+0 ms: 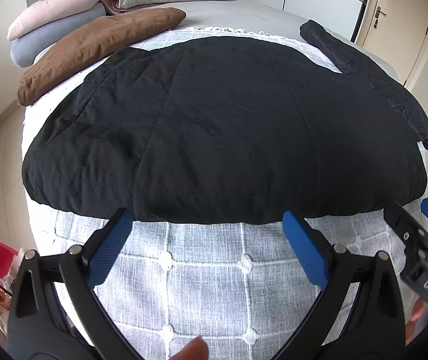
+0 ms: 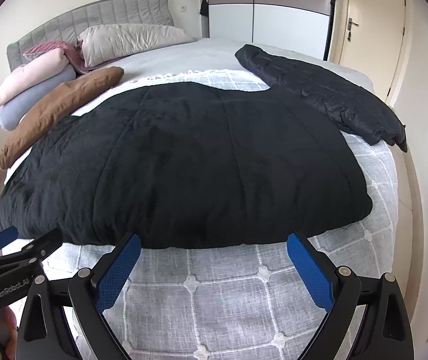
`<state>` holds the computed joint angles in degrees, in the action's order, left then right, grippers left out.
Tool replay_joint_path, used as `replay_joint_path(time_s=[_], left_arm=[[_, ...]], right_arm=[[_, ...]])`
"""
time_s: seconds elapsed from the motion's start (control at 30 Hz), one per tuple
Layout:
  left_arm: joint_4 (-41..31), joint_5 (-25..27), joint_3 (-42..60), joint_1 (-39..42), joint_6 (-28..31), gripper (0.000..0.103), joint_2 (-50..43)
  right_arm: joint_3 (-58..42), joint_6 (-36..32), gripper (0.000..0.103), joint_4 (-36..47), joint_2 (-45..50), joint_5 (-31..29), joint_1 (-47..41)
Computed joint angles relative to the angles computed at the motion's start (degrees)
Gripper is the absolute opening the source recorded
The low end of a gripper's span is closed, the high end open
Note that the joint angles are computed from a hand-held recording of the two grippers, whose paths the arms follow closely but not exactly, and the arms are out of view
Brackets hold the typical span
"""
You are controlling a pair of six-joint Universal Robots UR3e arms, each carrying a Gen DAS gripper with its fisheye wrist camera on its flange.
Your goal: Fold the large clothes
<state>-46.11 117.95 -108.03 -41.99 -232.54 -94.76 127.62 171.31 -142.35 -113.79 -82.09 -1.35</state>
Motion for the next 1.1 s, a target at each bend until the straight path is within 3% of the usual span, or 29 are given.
replay_joint_path(time_s=[1.1], left_arm=[[-1.9, 0.0, 1.6, -0.4, -0.4, 0.100, -2.1]], right_arm=[[0.3, -0.2, 0.099, -1.4, 1.1, -2.5, 2.2]])
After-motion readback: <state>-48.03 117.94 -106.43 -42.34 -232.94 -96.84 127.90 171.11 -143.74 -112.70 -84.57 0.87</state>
